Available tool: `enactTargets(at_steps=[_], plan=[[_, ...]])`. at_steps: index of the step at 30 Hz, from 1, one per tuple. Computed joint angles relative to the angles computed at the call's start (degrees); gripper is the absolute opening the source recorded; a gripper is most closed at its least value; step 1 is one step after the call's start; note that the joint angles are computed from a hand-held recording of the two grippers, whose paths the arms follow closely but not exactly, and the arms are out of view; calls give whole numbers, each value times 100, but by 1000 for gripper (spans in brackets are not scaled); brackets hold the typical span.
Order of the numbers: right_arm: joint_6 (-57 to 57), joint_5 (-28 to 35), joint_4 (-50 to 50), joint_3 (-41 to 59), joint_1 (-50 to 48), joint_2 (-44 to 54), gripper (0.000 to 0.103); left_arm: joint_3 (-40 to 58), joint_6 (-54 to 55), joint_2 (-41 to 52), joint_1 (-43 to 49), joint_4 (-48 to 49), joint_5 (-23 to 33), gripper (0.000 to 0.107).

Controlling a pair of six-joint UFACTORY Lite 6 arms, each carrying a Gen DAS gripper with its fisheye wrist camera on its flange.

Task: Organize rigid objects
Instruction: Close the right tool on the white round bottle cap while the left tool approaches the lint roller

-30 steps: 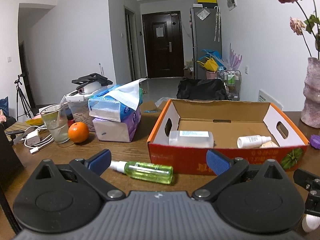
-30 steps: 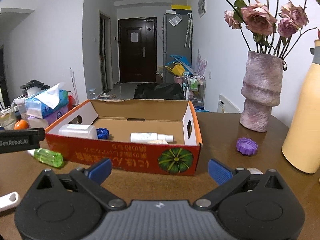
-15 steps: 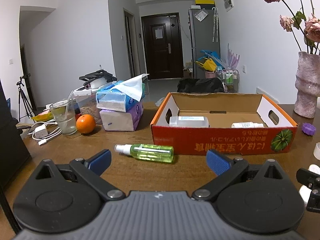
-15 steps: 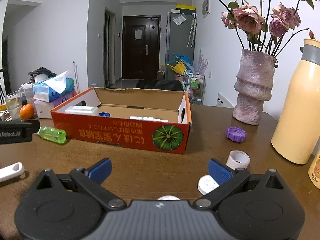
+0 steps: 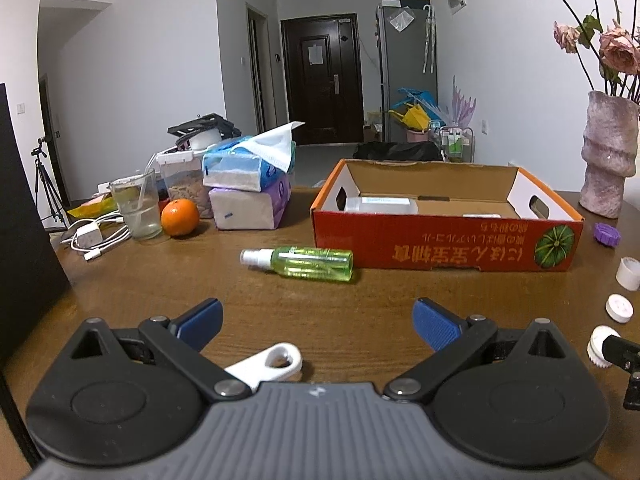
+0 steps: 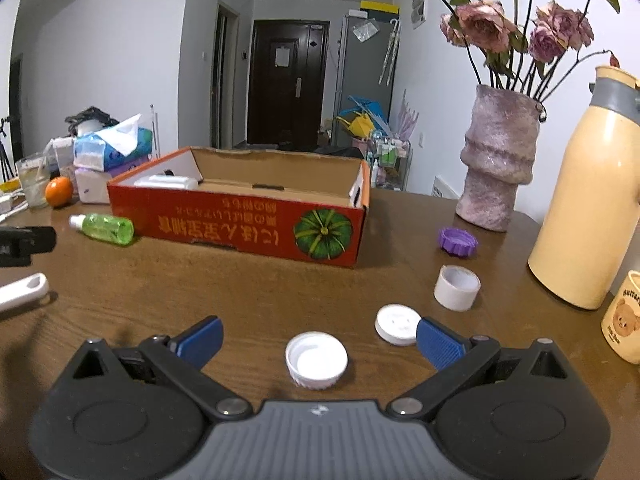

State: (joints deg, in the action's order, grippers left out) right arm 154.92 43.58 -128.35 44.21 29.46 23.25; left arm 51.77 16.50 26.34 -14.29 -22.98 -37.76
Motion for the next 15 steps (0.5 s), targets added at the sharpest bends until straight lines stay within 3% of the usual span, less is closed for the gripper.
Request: enactTargets(at_steps=[5,10,13,15], plan=[[316,-235,-272,93,-247,214,103,-28,-21,26,30,57,30,103],[838,-478,-847,349,-516,568,93,51,-109,89,71,178,154,103],[815,-537,-908,575,-561,803,74,50,-133,95,76,199,161,103],[1037,-560,-1184,602,-626,885,53,56,-123,99,75,193,168,103]])
